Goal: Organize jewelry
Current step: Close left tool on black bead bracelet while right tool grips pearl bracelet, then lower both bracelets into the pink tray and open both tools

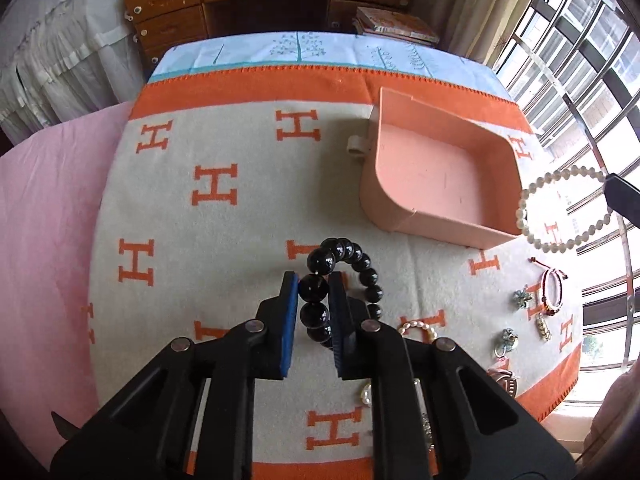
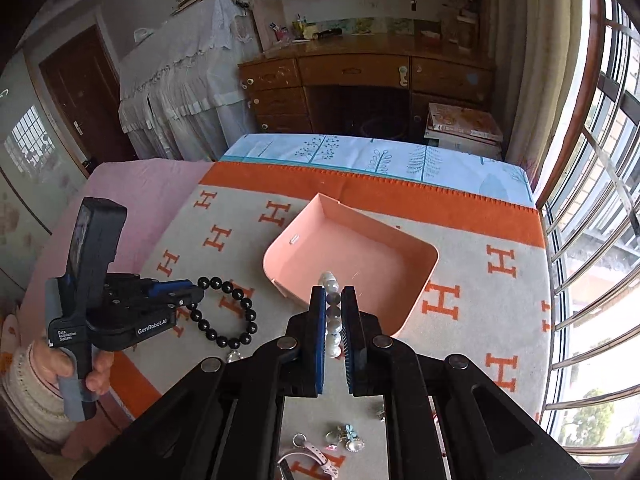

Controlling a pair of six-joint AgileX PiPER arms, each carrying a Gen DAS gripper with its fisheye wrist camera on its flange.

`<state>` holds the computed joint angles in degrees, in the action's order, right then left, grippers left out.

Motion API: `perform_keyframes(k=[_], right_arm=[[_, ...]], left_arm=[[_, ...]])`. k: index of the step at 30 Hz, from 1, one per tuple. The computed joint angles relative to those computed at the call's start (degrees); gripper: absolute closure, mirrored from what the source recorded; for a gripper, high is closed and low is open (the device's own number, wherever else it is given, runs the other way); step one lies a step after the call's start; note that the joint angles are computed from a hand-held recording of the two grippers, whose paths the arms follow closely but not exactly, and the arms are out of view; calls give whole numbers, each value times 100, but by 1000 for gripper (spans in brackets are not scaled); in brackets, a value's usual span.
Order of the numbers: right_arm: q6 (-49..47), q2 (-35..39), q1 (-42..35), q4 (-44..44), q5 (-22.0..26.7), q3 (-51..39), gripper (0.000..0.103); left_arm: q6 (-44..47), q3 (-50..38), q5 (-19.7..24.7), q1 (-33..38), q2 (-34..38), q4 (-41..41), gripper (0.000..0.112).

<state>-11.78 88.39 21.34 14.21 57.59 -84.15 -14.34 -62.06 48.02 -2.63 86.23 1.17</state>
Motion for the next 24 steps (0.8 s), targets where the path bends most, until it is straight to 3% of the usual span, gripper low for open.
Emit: perform_keyframes(k=[3,7,9,16,24], right_arm=[[326,201,70,-164,43,-383,95],[652,655,123,-285,-10,-709,95],[792,905,130,-355,-106,-789,95],[958,1797,-110,-235,-291,-808,95],[738,1382,-325,85,-1015,327,72]], left_arm=[[-311,-266,332,-392,-343,238,100],[-552,-796,516,-691,-263,485,100],[-856,-1137,831,-1027,-296,630,100],[-933,-2035,938,-1450,213,693,100],[-1090,-2677,771,-1796,936,934,100]])
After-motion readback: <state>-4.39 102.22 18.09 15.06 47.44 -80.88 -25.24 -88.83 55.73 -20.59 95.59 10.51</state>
